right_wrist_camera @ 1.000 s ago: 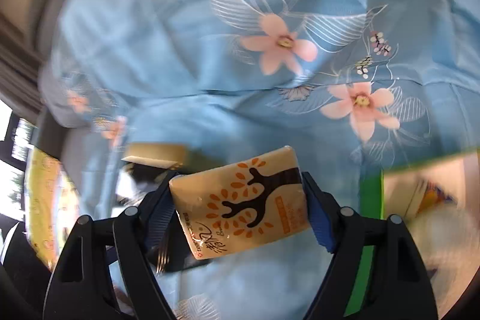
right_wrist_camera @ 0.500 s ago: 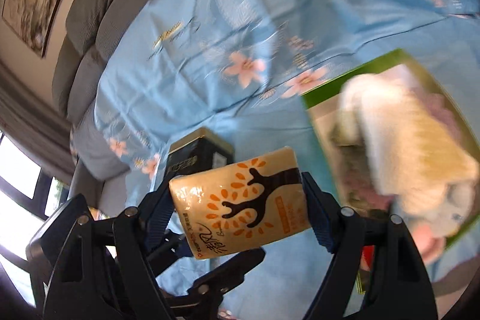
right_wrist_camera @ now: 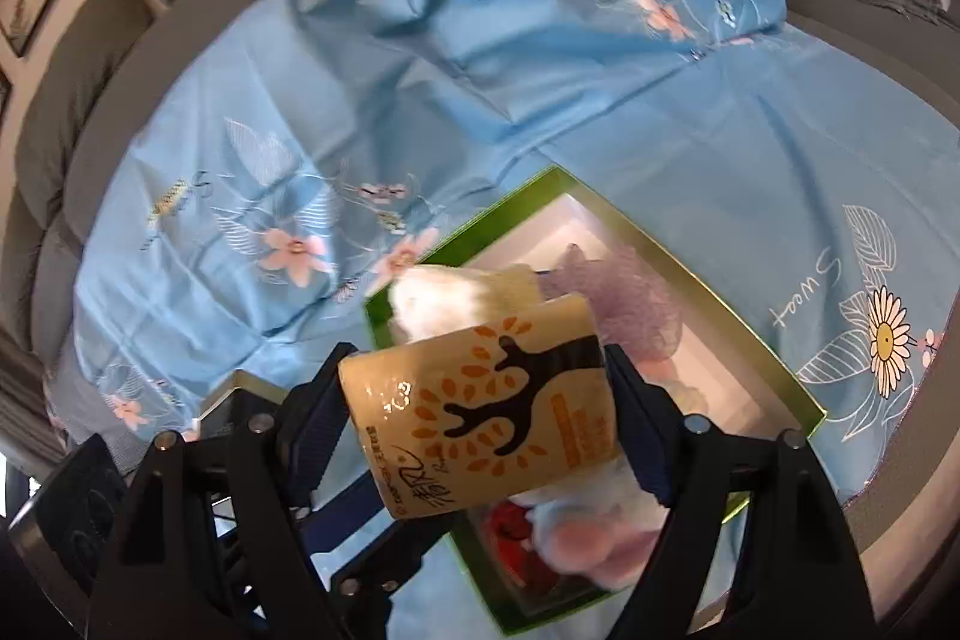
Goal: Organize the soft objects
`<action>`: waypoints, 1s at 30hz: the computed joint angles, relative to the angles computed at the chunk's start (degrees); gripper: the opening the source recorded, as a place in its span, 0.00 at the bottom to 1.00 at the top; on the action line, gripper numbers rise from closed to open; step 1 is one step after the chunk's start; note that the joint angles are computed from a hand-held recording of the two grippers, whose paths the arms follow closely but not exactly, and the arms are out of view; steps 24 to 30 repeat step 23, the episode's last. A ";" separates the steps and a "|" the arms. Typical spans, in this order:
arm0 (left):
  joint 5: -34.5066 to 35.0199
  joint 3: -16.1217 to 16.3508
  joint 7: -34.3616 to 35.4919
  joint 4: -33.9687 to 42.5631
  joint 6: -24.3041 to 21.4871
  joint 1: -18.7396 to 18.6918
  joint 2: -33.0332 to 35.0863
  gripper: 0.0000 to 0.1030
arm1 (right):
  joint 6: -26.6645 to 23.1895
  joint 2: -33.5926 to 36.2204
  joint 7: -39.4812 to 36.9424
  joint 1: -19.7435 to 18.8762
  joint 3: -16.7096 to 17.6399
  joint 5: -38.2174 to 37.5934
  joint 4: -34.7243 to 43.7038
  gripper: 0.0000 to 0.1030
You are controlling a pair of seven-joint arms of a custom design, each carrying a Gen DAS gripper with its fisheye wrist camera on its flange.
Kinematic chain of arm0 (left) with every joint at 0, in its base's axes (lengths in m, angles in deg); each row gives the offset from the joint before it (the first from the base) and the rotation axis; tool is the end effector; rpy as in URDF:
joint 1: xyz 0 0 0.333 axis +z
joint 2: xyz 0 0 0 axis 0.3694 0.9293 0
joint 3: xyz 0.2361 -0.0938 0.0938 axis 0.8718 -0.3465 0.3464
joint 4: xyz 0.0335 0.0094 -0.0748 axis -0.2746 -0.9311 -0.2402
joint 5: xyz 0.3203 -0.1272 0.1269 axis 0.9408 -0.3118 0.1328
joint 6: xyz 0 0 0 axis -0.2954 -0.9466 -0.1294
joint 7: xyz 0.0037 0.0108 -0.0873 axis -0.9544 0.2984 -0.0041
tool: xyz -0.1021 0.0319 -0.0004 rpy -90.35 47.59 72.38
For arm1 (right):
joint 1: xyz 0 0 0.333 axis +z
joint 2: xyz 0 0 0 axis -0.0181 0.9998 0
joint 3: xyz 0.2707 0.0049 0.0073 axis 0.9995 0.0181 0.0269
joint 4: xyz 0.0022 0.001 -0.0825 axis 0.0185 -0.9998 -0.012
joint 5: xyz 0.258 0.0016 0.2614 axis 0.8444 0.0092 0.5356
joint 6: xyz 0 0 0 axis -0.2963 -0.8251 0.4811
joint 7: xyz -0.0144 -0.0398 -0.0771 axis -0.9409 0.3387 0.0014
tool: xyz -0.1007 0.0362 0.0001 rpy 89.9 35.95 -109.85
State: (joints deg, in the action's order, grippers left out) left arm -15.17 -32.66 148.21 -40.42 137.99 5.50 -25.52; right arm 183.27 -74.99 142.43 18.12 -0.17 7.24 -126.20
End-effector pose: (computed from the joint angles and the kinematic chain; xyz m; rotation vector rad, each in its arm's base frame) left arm 0.6597 -0.3416 0.4799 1.2278 -2.5883 1.2139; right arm 0.6035 0.2211 0.5053 -1.0395 2.2227 -0.4576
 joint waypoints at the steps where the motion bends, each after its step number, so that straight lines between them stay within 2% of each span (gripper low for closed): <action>1: 0.60 0.46 -0.44 0.36 -0.13 -0.32 0.32 0.30 | 0.14 0.71 -0.93 -0.43 0.12 0.93 0.37 0.78; 2: 1.31 1.01 -1.16 0.74 -0.19 -0.66 0.74 0.31 | 0.54 0.78 -1.42 -0.71 0.11 1.55 0.00 0.79; 3: 1.82 1.40 -1.86 0.51 0.08 -0.83 0.67 0.37 | 0.94 1.62 -2.35 -1.05 0.19 2.39 0.48 0.80; 6: 2.27 1.74 -3.49 -2.02 1.22 -0.37 -0.70 0.68 | 0.94 1.98 -3.00 -1.00 0.03 3.06 0.27 0.88; 7: 1.83 1.40 -3.41 -2.74 1.38 0.13 -1.09 0.73 | 1.28 2.25 -2.94 -0.96 -0.06 3.21 0.31 0.92; 10: 0.79 0.75 -2.94 -3.85 -0.21 1.38 -2.17 0.73 | 3.58 1.45 -2.44 -0.71 -0.29 2.81 -1.11 0.97; 12: 1.17 1.39 -3.34 -6.48 0.95 1.48 -4.22 0.76 | 3.48 0.55 -0.91 0.00 -0.64 1.27 -1.67 0.97; 17: -1.17 0.68 -1.61 -13.85 4.36 3.54 -9.57 0.77 | -1.34 -2.98 6.00 2.78 -0.92 -8.30 -2.65 0.99; 22: -4.78 -0.13 2.04 -20.90 7.32 5.47 -14.91 0.77 | -11.09 -6.77 16.23 4.95 1.18 -18.18 -4.45 0.99; 30: -4.92 0.08 2.16 -21.28 7.27 5.43 -15.38 0.77 | -11.84 -7.37 17.39 4.87 1.68 -19.11 -5.11 0.99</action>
